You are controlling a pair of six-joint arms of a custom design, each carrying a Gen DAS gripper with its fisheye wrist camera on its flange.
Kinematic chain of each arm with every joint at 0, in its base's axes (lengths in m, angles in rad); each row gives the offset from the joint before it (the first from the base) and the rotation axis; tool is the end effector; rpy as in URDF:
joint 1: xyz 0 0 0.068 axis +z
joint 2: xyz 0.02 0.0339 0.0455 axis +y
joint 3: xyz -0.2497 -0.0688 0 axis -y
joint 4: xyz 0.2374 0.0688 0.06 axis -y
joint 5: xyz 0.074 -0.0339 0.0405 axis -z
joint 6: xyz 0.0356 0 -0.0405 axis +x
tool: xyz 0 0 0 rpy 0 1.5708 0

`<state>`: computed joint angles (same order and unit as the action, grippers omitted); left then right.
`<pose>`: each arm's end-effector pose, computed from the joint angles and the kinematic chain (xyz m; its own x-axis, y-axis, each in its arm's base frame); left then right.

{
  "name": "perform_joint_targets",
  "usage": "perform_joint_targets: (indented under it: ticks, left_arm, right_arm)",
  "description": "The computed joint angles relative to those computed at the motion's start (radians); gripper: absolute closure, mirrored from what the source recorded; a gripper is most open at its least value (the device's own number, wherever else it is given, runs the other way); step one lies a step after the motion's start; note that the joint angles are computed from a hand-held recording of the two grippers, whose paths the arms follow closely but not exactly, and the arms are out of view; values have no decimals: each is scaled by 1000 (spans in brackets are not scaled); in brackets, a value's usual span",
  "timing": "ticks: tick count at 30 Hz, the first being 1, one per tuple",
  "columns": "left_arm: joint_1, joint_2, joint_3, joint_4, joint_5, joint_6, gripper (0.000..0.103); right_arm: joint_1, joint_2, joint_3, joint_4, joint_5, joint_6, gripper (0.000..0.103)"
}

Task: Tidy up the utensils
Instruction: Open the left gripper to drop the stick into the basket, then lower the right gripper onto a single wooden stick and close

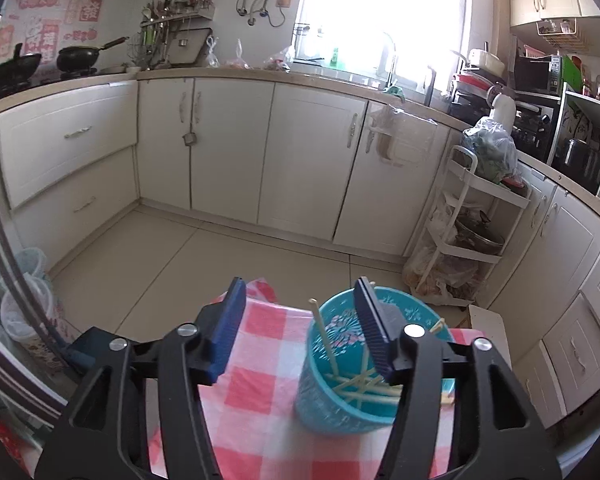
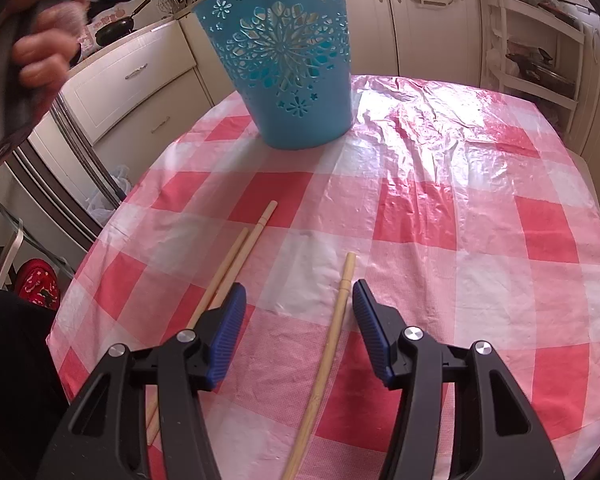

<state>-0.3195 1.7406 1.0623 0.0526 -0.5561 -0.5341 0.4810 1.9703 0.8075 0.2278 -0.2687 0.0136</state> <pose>0.3564 -0.0981 0.1963 -0.4076 -0.3206 -0.8550 -0.4031 0.9034 -0.1465 0.2888 0.1614 0.0623 -0.7212 -0.3616 -0.5909 -0.5761 0.7868 0.2217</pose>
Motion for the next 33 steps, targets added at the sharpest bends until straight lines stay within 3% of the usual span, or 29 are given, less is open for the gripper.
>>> perform_joint_targets:
  ticks: [4, 9, 15, 19, 24, 33]
  left_arm:
    - [-50, -222, -235, -60, -70, -28, 30]
    - [-107, -426, -487, -122, -96, -130, 23]
    - [-87, -477, -705, -24, -23, -275, 22]
    - [-43, -446, -733, 28, 34, -269, 22]
    - [-52, -430, -733, 47, 34, -252, 22]
    - [-20, -437, -735, 48, 87, -263, 22]
  right_arm:
    - [5, -6, -7, 3, 17, -2, 49]
    - [5, -17, -24, 17, 55, 23, 49]
    - [37, -25, -27, 8, 151, 21, 54]
    - [80, -22, -22, 0, 260, 10, 62]
    - [78, -22, -24, 2, 276, 17, 71]
    - [77, -9, 44, -99, 265, 38, 66]
